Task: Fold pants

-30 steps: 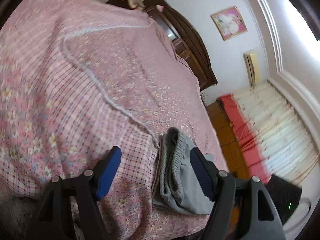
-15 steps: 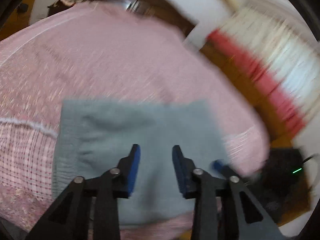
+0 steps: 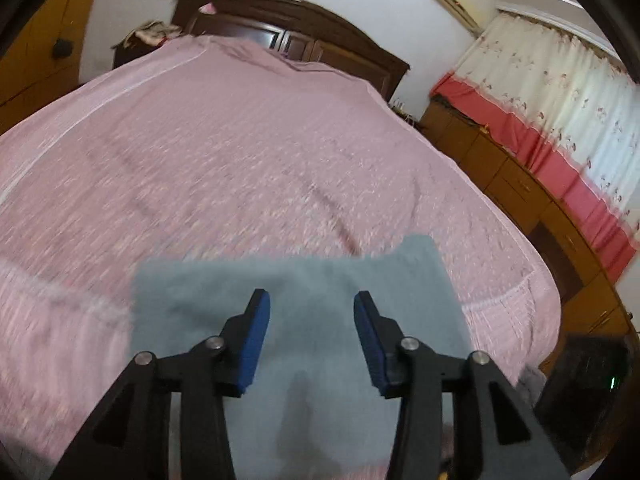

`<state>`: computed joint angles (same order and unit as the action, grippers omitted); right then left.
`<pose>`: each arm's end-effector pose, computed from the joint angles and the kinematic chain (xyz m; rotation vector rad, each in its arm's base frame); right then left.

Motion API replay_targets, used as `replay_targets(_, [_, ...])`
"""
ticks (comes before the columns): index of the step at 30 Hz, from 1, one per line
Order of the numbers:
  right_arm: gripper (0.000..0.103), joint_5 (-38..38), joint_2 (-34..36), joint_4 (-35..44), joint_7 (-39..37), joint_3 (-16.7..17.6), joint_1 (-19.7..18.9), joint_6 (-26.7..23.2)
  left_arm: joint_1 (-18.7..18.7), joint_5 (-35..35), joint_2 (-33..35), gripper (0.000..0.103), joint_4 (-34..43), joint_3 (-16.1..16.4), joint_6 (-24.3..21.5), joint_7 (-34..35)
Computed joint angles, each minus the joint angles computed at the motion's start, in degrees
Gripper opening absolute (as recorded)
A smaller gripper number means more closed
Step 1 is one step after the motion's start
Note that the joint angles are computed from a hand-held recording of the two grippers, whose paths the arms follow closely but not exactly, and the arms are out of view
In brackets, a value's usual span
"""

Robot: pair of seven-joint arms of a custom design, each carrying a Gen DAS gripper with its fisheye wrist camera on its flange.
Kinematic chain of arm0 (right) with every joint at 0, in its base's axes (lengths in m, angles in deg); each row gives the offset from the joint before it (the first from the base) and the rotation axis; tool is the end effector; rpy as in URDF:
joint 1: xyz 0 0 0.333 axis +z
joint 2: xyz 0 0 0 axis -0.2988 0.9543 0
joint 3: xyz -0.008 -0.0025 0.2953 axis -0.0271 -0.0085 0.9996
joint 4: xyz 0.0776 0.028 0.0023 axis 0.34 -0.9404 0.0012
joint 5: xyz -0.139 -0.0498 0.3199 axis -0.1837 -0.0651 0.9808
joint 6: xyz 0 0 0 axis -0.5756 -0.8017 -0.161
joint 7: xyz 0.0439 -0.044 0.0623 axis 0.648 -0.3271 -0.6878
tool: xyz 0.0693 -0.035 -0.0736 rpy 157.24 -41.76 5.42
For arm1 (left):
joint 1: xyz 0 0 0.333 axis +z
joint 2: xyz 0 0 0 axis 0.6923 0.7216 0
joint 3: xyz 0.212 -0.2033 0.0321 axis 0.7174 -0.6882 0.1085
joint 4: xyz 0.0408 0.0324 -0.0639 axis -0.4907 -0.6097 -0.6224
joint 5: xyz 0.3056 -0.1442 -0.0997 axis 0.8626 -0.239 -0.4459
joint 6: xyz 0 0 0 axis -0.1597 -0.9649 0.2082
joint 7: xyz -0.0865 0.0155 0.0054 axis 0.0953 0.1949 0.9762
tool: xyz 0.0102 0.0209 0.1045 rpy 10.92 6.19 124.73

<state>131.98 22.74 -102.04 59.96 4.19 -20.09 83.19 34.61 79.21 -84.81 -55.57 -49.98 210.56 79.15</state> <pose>0.6433 0.0759 0.4586 -1.6794 0.9943 0.1797 0.5286 -0.2013 0.6589 -2.1210 1.3703 -1.0313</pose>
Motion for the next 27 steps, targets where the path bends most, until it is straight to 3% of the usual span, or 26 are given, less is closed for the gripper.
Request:
replay_targets(2, [0.011, -5.8, 1.8, -0.1, 4.7, -1.1, 2.3, 4.5, -0.3, 5.3, 4.2, 0.045, 4.9, 0.1, -7.0, -3.6])
replay_targets(3, [0.001, -6.2, 3.3, -0.3, 6.0, -0.9, 1.6, 3.6, -0.4, 5.9, 5.1, 0.039, 5.3, 0.6, -8.9, -4.0])
replay_targets(6, [0.001, -0.3, 4.7, -0.9, 1.7, 1.1, -1.9, -0.3, 0.1, 4.0, 4.9, 0.020, 3.0, 1.9, -8.6, -4.0])
replay_targets(7, [0.001, -0.7, 4.5, -0.7, 1.5, 1.0, -1.8, -0.2, 0.2, 3.2, 4.0, 0.020, 2.0, 2.0, -7.7, -5.0])
replay_targets(11, [0.001, -0.5, 4.6, -0.6, -0.3, 1.5, -1.1, 2.2, -0.4, 6.0, 1.1, 0.031, -0.7, 1.2, -2.2, -10.0])
replay_targets(12, [0.001, -0.2, 4.7, -0.7, -0.8, 1.6, -1.2, 2.2, -0.5, 8.0, 1.1, 0.031, -0.7, 0.8, -2.7, -10.9])
replay_targets(14, [0.001, -0.1, 5.0, -0.4, -0.4, 1.8, -1.0, 2.1, -1.0, 8.3, 3.2, 0.030, 1.3, 0.2, -8.0, -9.8])
replay_targets(16, [0.001, -0.5, 4.9, -0.3, 0.3, 1.6, -1.4, 0.8, -0.9, 8.2, 3.4, 0.030, -0.3, 0.7, -6.8, -9.1])
replay_targets(18, [0.001, -0.2, 4.6, -0.9, -0.3, 1.8, -1.2, 1.2, -1.7, 10.4, 3.3, 0.030, 0.7, 0.4, -9.4, -9.5])
replay_targets(19, [0.001, 0.1, 3.7, -2.3, -1.3, 1.6, -1.7, 0.8, -2.3, 11.3, 3.3, 0.033, 1.7, 0.1, -11.0, -9.9])
replay_targets(21, [0.001, 0.4, 4.3, -1.8, -1.4, 1.6, -1.2, 1.3, -2.9, 13.3, 2.4, 0.048, 0.7, -0.3, -9.1, -9.9])
replay_targets(24, [0.001, 0.5, 4.5, -1.6, -1.2, 1.5, -1.0, 1.3, -4.1, 17.6, 3.1, 0.052, 0.5, -0.8, -15.1, -11.2])
replay_targets(26, [0.001, 0.5, 4.5, -1.8, -1.6, 1.5, -1.1, 1.2, -3.7, 19.1, 1.3, 0.052, -3.6, -0.5, -11.0, -12.9])
replay_targets(27, [0.001, 0.5, 4.1, -2.3, -2.0, 1.4, -1.2, 1.2, -3.7, 20.1, 1.2, 0.052, -3.8, -0.7, -11.3, -12.7])
